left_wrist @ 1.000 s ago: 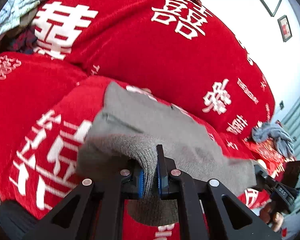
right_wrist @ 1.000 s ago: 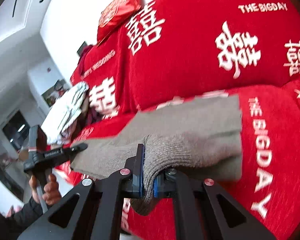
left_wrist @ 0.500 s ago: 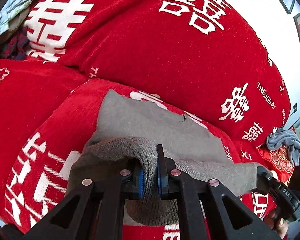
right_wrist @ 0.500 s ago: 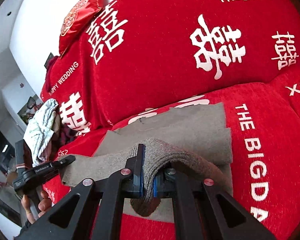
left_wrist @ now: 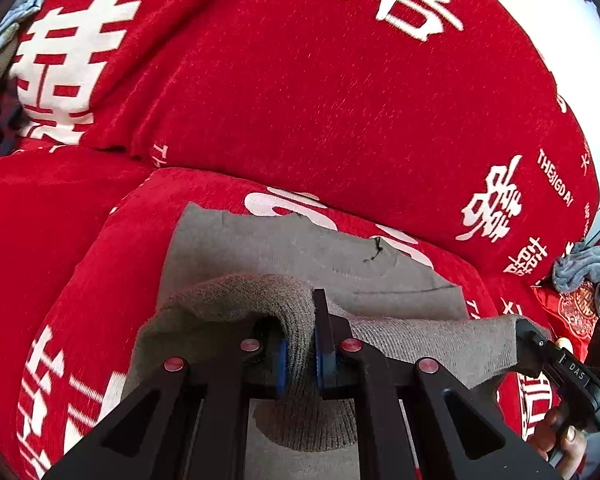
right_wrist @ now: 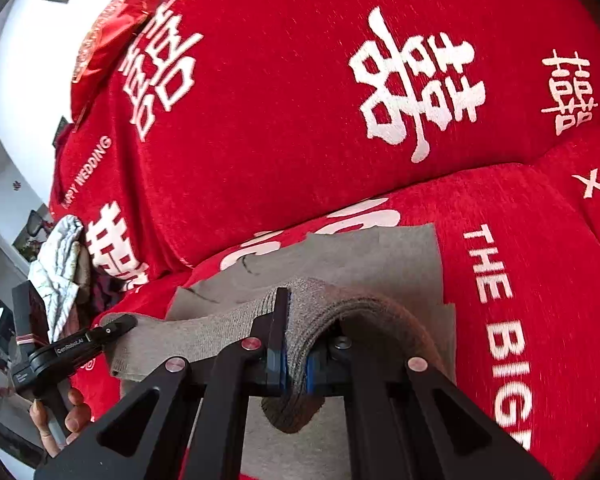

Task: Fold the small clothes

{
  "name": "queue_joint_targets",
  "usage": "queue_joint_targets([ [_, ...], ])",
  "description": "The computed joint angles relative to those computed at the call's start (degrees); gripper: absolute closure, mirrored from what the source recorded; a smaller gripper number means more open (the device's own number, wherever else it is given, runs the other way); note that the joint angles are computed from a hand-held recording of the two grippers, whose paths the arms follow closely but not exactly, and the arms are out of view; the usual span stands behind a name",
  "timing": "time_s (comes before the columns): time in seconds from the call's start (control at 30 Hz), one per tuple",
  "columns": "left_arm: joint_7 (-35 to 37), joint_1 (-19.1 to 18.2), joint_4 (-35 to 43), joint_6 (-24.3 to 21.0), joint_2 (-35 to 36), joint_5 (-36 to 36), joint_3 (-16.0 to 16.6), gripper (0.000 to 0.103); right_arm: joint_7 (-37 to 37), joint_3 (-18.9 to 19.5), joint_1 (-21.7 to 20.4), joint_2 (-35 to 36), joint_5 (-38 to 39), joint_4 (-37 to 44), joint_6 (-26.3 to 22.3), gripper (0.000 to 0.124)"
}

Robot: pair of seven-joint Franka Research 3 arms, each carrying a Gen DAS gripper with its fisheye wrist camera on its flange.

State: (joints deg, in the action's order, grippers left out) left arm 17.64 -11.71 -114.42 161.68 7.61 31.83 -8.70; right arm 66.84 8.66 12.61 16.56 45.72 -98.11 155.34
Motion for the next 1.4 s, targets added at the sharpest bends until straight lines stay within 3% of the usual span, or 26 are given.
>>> queue_joint_targets([
  [0.2,8.4,1.2,7.7,-3.8,6.8,-7.4,-0.7,0.092,7.3,-2.1,1.5,6.7,-8.4,7.8,-2.5,0.118],
  [0.43,13.9,0.7,15.5,-8.1,13.8,-10.9,0.0,0.092,17.5,-4.0,3.0,15.0,-18.8,18.0,-7.2,0.118],
  [0.77,22.4,4.0,19.2,-9.6,19.1,-20.9,-2.6,0.088,22.7,-3.4,2.4,21.6,-23.5,25.5,-12.1,0.117],
  [0.87,26.1,6.8,18.1,-6.9,19.3,-27.1,-5.1,0.074,22.7,-2.3,1.3,22.3,-21.9,25.8,-12.5,0.117],
  [0.93,31.7,10.2,17.2,-4.0,19.6,-33.6,-9.1,0.031,22.6,-1.6,0.5,22.4,-20.2,25.8,-12.7,0.116],
  [0.97,33.4,10.5,16.8,-2.5,19.5,-35.8,-9.6,0.022,22.7,-1.2,0.1,22.6,-19.5,26.2,-13.3,0.116],
  [1.0,31.8,9.1,16.9,-2.4,19.2,-34.6,-8.1,0.017,23.0,-1.2,0.0,22.7,-19.2,26.6,-13.8,0.116],
  [1.07,29.1,6.3,18.1,-4.4,18.9,-32.3,-5.1,0.017,23.5,-1.3,-0.1,23.2,-18.9,27.8,-15.2,0.114],
  [1.2,29.7,6.7,15.2,-2.3,16.4,-33.4,-5.3,0.017,22.6,-1.1,-0.6,21.7,-17.9,26.7,-14.7,0.102],
  [1.27,28.0,5.2,12.7,-1.3,14.1,-30.9,-3.5,0.017,20.6,-0.4,-1.6,19.5,-16.0,23.6,-12.0,0.071],
  [1.3,27.2,4.5,11.9,-1.2,13.3,-29.3,-2.6,0.017,19.8,-0.2,-2.1,18.4,-14.9,22.0,-10.4,0.062],
  [1.33,26.3,3.5,11.4,-1.5,12.6,-27.1,-1.6,0.017,19.0,-0.2,-2.3,16.8,-14.0,19.7,-8.0,0.056],
  [1.4,24.8,1.7,11.1,-3.4,11.6,-22.1,0.2,0.017,17.5,-0.7,-2.2,14.1,-13.7,15.8,-4.2,0.056],
])
